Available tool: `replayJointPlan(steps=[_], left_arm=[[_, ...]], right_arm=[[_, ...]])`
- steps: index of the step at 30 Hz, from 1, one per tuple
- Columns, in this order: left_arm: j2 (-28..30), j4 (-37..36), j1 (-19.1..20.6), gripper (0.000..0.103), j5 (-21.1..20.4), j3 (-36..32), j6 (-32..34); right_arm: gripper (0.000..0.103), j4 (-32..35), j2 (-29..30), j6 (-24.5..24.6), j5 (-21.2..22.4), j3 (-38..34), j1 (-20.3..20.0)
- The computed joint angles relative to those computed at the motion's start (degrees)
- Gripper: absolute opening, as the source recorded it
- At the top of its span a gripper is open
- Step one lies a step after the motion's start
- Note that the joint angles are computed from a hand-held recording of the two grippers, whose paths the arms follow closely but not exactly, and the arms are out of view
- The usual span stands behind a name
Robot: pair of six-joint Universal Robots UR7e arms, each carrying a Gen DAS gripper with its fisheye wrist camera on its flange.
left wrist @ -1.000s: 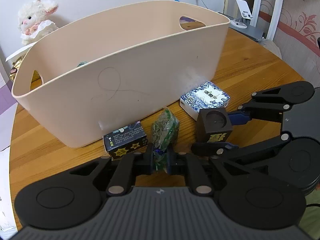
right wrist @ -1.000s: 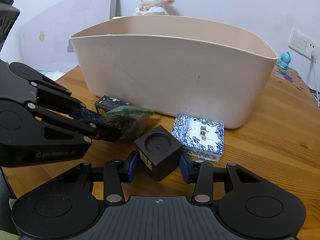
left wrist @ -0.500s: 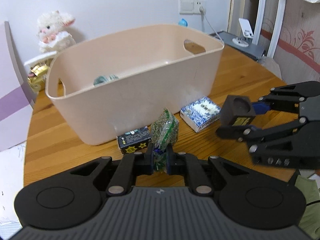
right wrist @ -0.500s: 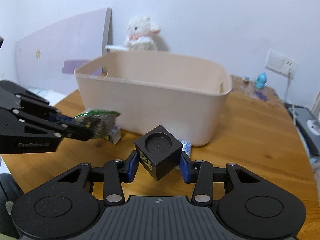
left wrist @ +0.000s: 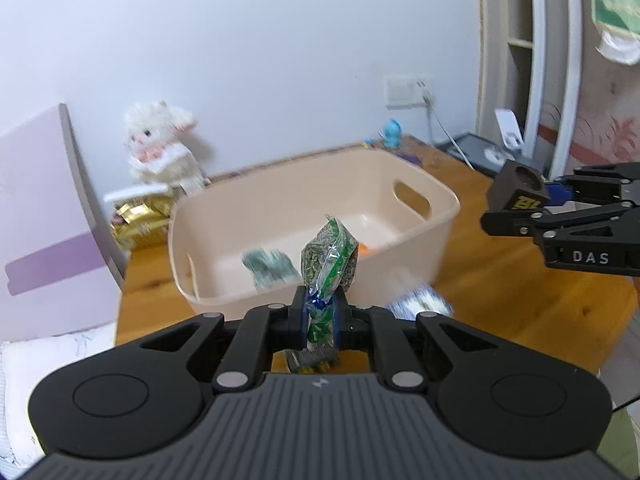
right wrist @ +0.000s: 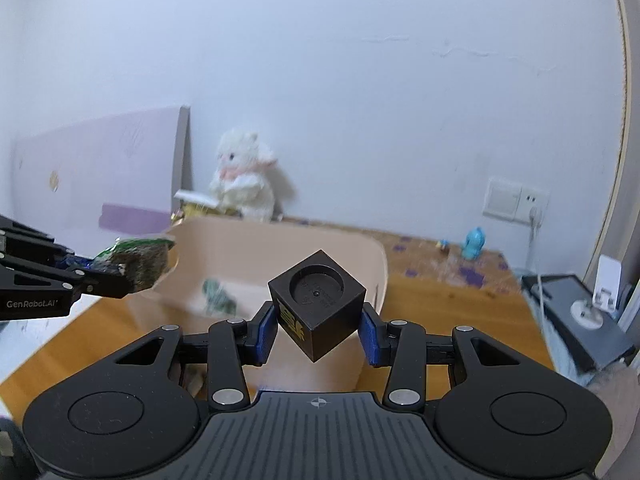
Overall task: Organize objects
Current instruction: 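Lift both items over the basket and release them inside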
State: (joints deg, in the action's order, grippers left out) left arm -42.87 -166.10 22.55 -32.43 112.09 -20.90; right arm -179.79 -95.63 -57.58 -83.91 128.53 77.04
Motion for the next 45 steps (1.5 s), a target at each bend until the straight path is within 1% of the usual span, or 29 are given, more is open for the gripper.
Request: replayJointPlan(steps=[5, 11, 14, 17, 22, 26, 28, 29, 30, 31, 32, 33, 35, 36, 37, 38, 39, 40, 41, 42, 43, 45], left_arm=[[1.2, -0.4, 1.67, 0.013, 2.65, -4.04, 2.51], [4.03, 0.38, 5.5, 0.013, 4.16, -10.03, 4.76], [5.65, 2.46, 7.38, 0.013, 4.2, -12.93, 4.05], [7.22, 4.31, 9.16, 0.013, 2.92, -15.58, 4.08], [10.02, 10.88, 11.81, 0.013, 3.1, -20.36, 0.09], [11.47, 17.07, 13.83, 0.013, 2.52, -23.26, -4.69], [12.08, 19.98, 14.6, 0.013, 2.46, -24.4, -6.38], [12.27, 21.2, 14.89, 0.013, 2.53, -24.78, -7.14], [12.39, 22.33, 15.11, 0.013, 2.57, -25.04, -7.84], [12.46, 23.04, 15.33, 0.013, 2.52, -25.27, -8.16], [12.39, 22.4, 15.37, 0.013, 2.42, -25.17, -7.81], [12.3, 23.27, 15.42, 0.014, 2.31, -25.43, -8.29], [12.25, 24.03, 15.28, 0.016, 2.61, -25.53, -9.02], [12.1, 24.13, 15.21, 0.018, 2.54, -25.39, -9.34], [11.91, 23.97, 15.14, 0.031, 2.31, -25.18, -9.68], [11.68, 23.55, 14.98, 0.041, 2.46, -24.83, -10.13], [11.46, 22.58, 14.7, 0.059, 3.06, -24.31, -10.34], [11.17, 20.53, 14.38, 0.064, 3.23, -23.62, -9.45], [10.81, 19.62, 14.04, 0.068, 3.16, -23.15, -9.16], [10.51, 19.25, 13.63, 0.074, 3.5, -22.8, -9.42], [10.13, 17.86, 13.18, 0.076, 3.7, -22.14, -8.92], [9.25, 16.67, 12.38, 0.076, 3.31, -21.17, -8.77]], right_arm=[[0.04, -2.18, 5.0, 2.19, -1.82, -4.01, 2.97], [0.04, -2.63, 11.73, 3.16, -5.64, -8.81, 5.13], [0.04, -2.56, 15.47, 2.67, -8.68, -10.98, 5.99], [0.04, -2.47, 19.11, 2.29, -12.05, -12.84, 6.75], [0.04, -1.52, 24.1, 1.54, -16.82, -15.8, 6.91], [0.041, -1.62, 26.67, 0.78, -19.42, -16.88, 6.67], [0.041, -4.34, 27.78, -1.09, -20.79, -16.59, 6.96], [0.041, -4.38, 27.92, -1.38, -21.35, -16.74, 7.13], [0.051, -4.23, 27.9, -1.16, -21.32, -16.76, 7.19], [0.05, -3.42, 27.86, -0.59, -21.13, -17.1, 7.24], [0.051, -2.75, 27.64, 0.15, -20.8, -17.26, 7.21], [0.052, -2.66, 27.28, 0.6, -20.37, -17.13, 7.11], [0.061, -3.01, 26.49, 1.12, -19.49, -16.69, 7.03], [0.064, -2.91, 25.85, 1.44, -18.86, -16.42, 6.95], [0.073, -2.97, 25.16, 1.96, -18.43, -16.06, 6.92], [0.081, -2.88, 24.59, 2.5, -18.43, -15.94, 7.02], [0.084, -3.04, 23.93, 2.97, -18.05, -15.6, 7.06], [0.088, -3.2, 23.01, 3.3, -17.22, -15.05, 7.02], [0.091, -3.29, 22.14, 3.65, -16.49, -14.57, 7.04], [0.094, -3.53, 21.17, 4.11, -15.81, -13.98, 7.07], [0.098, -3.61, 20.29, 4.56, -15.4, -13.51, 7.22], [0.101, -3.49, 18.28, 5.29, -14.19, -12.41, 7.25]])
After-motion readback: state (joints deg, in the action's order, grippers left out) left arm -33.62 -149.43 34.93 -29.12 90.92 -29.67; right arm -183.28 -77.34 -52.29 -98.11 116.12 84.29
